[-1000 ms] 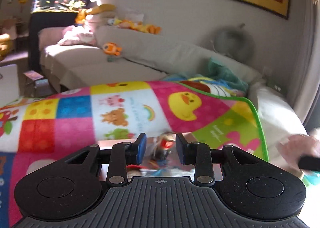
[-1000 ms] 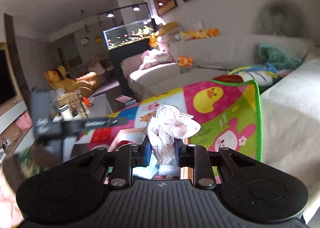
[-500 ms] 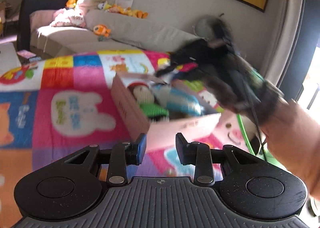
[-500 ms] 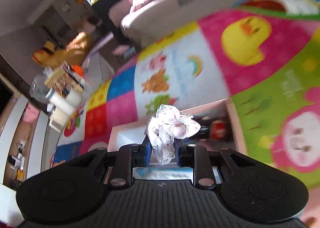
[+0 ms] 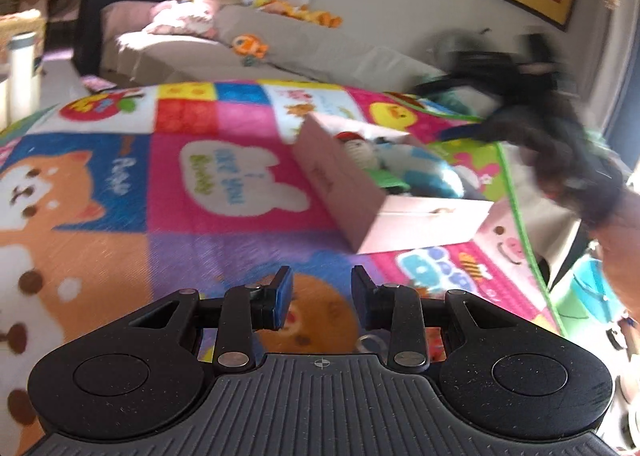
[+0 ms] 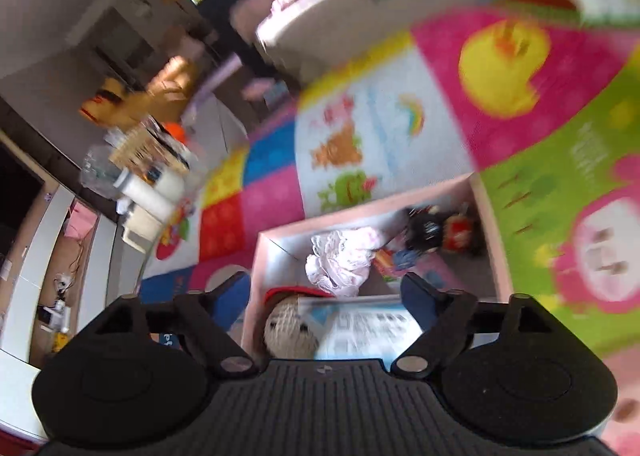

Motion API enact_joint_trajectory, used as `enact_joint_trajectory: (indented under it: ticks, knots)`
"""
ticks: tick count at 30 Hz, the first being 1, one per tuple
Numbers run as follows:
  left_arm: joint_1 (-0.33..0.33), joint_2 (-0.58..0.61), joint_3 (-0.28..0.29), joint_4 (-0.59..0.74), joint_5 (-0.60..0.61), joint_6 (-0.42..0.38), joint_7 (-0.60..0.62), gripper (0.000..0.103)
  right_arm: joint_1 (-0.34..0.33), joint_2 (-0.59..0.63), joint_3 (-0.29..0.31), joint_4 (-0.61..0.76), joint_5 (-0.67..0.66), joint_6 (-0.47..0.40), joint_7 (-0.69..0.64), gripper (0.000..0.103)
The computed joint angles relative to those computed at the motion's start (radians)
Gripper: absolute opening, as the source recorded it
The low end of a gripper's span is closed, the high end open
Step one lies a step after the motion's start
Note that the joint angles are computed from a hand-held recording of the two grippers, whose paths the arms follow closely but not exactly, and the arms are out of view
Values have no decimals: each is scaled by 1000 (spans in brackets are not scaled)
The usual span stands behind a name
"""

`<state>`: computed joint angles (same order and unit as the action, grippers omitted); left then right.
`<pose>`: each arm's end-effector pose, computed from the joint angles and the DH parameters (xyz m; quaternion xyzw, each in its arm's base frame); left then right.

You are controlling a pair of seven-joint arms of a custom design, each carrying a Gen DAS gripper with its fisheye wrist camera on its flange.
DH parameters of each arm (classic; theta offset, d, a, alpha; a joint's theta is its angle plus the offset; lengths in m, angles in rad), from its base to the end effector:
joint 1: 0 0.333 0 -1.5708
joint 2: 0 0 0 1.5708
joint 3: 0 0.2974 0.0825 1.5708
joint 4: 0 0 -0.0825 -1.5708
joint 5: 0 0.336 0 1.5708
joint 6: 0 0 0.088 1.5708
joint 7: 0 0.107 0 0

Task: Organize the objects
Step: 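Carry the figure to the pink box with left tool while right drops lace toy in, then lower the left tool toward the red Hello Kitty toy on the mat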

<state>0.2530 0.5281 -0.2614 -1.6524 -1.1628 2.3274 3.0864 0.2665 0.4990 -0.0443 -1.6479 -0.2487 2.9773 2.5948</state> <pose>0.6525 0.0031 0.3509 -0.3794 0.7885 -0.4826 0.0379 0.6568 0.1718 0.4317 -0.4425 0.7992 -0.1400 0.3819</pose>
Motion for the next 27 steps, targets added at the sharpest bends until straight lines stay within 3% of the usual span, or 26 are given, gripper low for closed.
enact_joint_trajectory:
  ticks: [2,4,7,8,10,13,16,18,20,23,24,25,27]
  knots:
    - [2,-14,-1,-20,-14,17,10,35,153,-105,-175,-123,-281,27,254,93]
    - [14,-40,-4,-51,-36,6,40,35,328,-181,-335,-198,-566,-16,484,98]
    - [15,-87,5,-105,-55,-19,89,35,577,-239,-508,-278,-801,-128,626,103]
    - [11,-105,10,-127,-59,-21,105,35,620,-243,-516,-293,-832,-172,628,103]
    - [-3,-143,23,-176,-57,-30,133,35,635,-239,-472,-318,-874,-194,627,103]
    - [-29,-214,45,-264,-27,-55,205,35,605,-208,-418,-327,-909,-91,663,101]
    - [-76,-301,60,-388,-41,8,337,35,565,-179,-386,-319,-953,-8,725,97]
    - [-110,-337,72,-443,-47,47,396,35,499,-164,-328,-324,-878,28,659,97]
    - [-139,-356,85,-472,-18,60,405,35,474,-157,-285,-322,-850,-34,625,94]
    - [-173,-353,94,-480,1,97,390,34,567,-164,-296,-293,-971,-376,718,93]
    - [-183,-342,95,-471,12,110,362,34,584,-169,-296,-296,-981,-449,738,93]
    - [-192,-329,95,-459,19,130,333,34,576,-192,-285,-320,-1009,-465,788,93]
    - [-205,-302,88,-437,16,182,290,33,541,-246,-279,-386,-1077,-375,902,93]
